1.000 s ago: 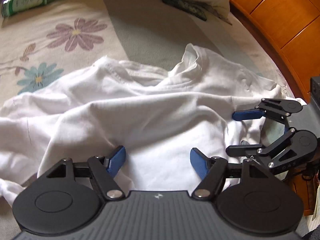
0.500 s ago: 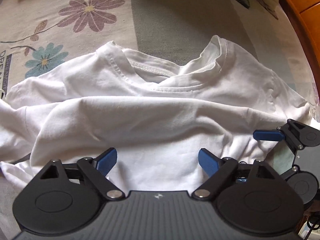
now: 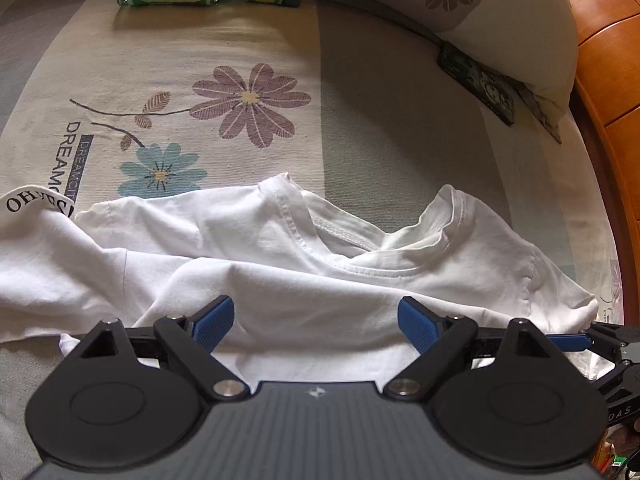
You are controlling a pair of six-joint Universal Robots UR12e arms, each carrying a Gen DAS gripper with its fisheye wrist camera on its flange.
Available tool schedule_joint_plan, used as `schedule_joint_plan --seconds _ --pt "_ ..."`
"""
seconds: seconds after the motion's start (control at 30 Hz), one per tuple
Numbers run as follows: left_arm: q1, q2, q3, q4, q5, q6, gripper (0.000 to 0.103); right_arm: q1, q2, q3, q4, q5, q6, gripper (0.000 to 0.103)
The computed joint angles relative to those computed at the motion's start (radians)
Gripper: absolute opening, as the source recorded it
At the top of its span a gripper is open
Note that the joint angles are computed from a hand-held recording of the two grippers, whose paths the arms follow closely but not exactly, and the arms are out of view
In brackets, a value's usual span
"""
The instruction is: Fold clothes
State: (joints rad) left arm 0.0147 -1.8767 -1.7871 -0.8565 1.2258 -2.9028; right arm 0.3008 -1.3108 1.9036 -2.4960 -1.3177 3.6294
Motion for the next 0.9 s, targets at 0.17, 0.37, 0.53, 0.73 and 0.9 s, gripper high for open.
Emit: schedule_joint_plan --seconds 0.17,0.37,0.53,0.73,0.9 --pt "0.053 0.002 -0.002 0.023 -0.065 0.065 0.088 0.026 0.071 -0.092 -0.032 -0.001 0.034 0.087" --pt "0.103 -0.006 0.002 0.085 -0.080 0.158 0.088 0.024 0.206 -0.237 -0.115 0.039 0.021 0.061" --pt "0.132 -0.015 -0.018 0.157 -0.082 0.122 0.088 0.009 0.325 -0.376 -0.077 0.114 -0.114 0.060" --pt "0.151 -0.002 -0.067 0.232 -0.090 0.033 0.088 -0.043 0.383 -0.436 0.100 0.334 -0.286 0.060" --pt "0.156 -0.001 -0.092 0.296 -0.108 -0.040 0.088 -0.076 0.422 -0.445 0.129 0.544 -0.266 0.064"
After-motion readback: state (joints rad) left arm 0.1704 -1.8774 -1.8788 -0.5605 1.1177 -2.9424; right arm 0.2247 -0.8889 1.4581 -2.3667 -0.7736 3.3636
